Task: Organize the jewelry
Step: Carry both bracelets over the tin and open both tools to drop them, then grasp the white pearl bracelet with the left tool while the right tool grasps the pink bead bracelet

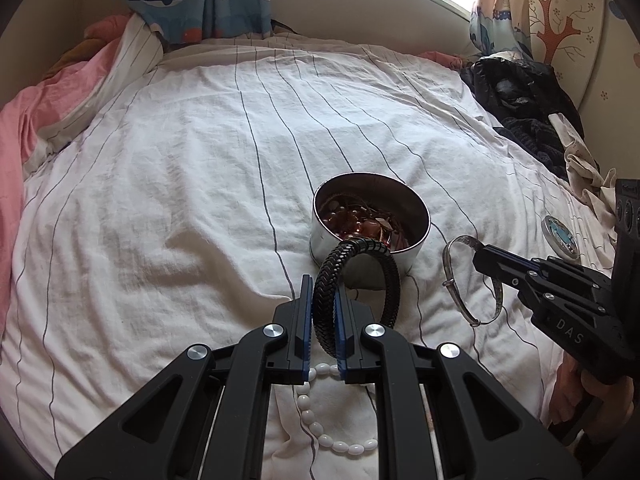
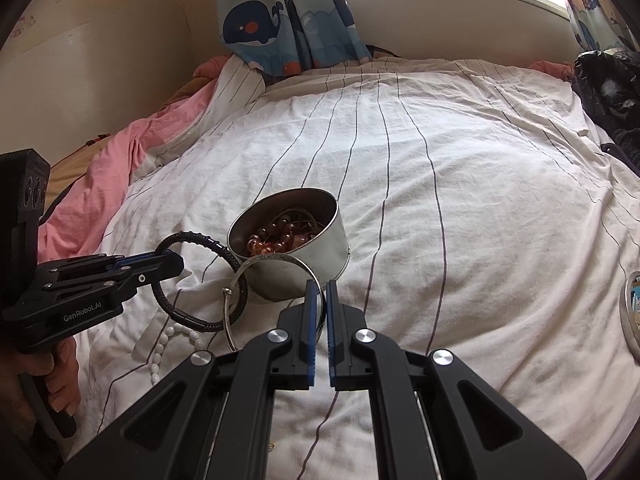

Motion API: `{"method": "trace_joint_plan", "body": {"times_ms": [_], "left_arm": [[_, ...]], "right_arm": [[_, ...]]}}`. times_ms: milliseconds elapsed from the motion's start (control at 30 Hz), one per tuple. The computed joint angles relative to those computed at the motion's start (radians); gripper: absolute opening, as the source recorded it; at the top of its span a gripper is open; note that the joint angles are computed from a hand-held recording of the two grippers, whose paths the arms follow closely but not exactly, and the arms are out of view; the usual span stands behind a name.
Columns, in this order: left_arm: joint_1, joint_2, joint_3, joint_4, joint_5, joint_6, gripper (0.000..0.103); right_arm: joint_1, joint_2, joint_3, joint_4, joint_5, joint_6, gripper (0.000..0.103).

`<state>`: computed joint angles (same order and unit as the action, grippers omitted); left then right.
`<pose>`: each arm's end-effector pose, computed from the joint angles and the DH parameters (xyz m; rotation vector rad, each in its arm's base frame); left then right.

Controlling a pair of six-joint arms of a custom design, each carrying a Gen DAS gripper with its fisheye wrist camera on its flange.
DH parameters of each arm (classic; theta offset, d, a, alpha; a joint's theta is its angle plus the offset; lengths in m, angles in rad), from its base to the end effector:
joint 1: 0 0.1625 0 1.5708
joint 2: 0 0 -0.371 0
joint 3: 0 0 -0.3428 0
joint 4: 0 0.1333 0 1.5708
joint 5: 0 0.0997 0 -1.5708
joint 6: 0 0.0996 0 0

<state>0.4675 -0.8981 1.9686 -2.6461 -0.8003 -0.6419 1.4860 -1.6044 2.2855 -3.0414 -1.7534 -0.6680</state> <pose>-0.3511 -0.4043 0.0809 0.5776 2.4698 -0.7918 0.0815 -0.4019 0.3193 0.6383 -2.4642 0.8999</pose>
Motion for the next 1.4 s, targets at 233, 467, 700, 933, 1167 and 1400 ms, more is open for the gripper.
{"method": "trace_joint_plan", "body": {"times_ms": [233, 467, 700, 933, 1167, 1400], "left_arm": [[0.008, -0.015, -0.005, -0.053, -0.03, 0.022, 0.009], [0.053, 0.044, -0.102, -0.092, -0.065, 0.088, 0.009], [0.109, 0.154, -0.238, -0.085, -0.093, 0.139, 0.009], [0.152, 0.228, -0.349, 0.05, -0.057, 0.14, 0.011], [0.135, 0.144, -0.273, 0.027, -0.06, 0.118, 0.041], [0.062, -0.035, -0.079, 0.118, -0.019, 0.044, 0.041]], "right_arm": [[0.002, -0.002, -0.002, -0.007, 0.012, 0.006, 0.005], [-0.01, -0.009, -0.015, 0.001, 0.034, 0.024, 0.005], [-0.008, 0.018, -0.051, -0.007, 0.041, 0.035, 0.005], [0.011, 0.076, -0.098, -0.036, 0.021, 0.033, 0.005], [0.054, 0.167, -0.144, -0.073, -0.023, 0.007, 0.005], [0.097, 0.274, -0.199, -0.151, -0.065, -0.023, 0.034]]}}
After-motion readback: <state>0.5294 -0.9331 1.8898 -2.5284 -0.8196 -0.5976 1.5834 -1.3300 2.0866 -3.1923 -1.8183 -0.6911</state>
